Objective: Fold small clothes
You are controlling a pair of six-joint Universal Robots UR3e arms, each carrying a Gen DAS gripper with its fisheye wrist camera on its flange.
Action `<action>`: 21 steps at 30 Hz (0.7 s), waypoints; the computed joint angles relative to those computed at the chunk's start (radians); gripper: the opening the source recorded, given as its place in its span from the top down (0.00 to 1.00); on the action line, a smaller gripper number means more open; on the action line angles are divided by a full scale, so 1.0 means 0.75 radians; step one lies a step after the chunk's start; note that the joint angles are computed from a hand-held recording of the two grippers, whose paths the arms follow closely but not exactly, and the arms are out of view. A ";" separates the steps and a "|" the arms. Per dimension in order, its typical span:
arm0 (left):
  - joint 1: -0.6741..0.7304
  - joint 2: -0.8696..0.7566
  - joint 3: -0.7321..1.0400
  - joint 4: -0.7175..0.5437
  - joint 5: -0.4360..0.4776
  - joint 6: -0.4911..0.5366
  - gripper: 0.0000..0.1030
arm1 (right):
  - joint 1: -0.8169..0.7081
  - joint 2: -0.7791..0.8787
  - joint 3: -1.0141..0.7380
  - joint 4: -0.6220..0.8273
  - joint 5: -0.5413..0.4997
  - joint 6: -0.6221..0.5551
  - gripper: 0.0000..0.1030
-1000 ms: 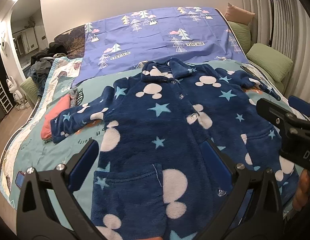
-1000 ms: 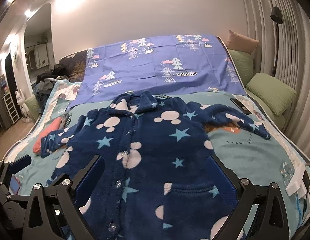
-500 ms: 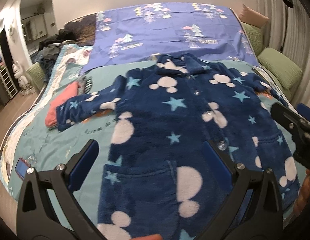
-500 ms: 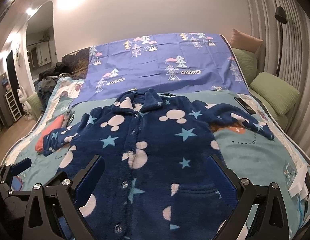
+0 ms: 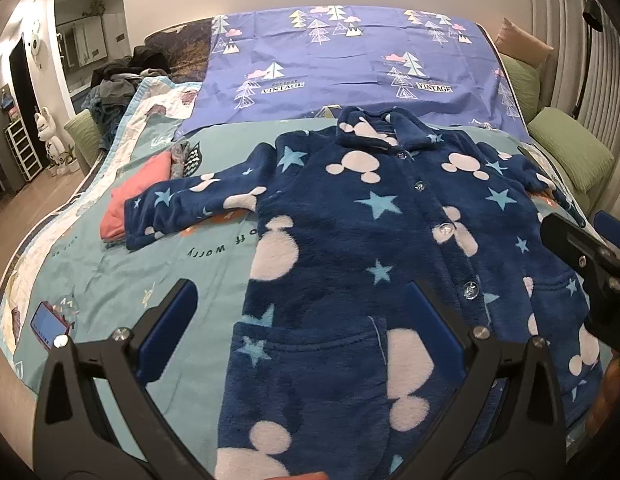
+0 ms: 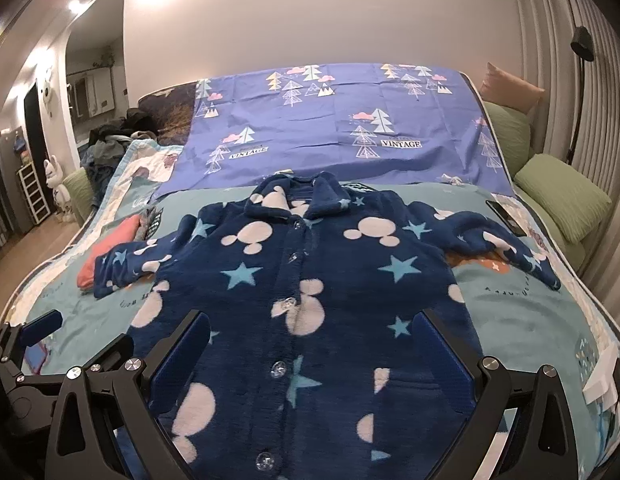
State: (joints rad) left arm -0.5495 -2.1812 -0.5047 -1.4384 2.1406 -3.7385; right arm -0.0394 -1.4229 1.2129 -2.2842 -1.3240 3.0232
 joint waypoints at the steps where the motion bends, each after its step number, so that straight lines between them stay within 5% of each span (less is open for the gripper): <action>1: 0.006 0.017 -0.034 0.026 -0.005 0.001 0.01 | 0.006 0.004 -0.007 0.001 -0.005 0.000 0.00; 15: 0.022 0.066 -0.153 0.132 -0.016 0.027 0.01 | 0.094 0.111 -0.182 0.070 -0.071 0.011 0.00; 21: 0.113 0.142 -0.291 0.252 -0.150 0.093 0.01 | 0.121 0.217 -0.350 0.154 -0.066 -0.018 0.00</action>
State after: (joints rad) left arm -0.4649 -2.0750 -0.7227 -1.2492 2.0284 -3.6684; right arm 0.0514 -1.2601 0.9502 -2.1691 -1.3736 3.0094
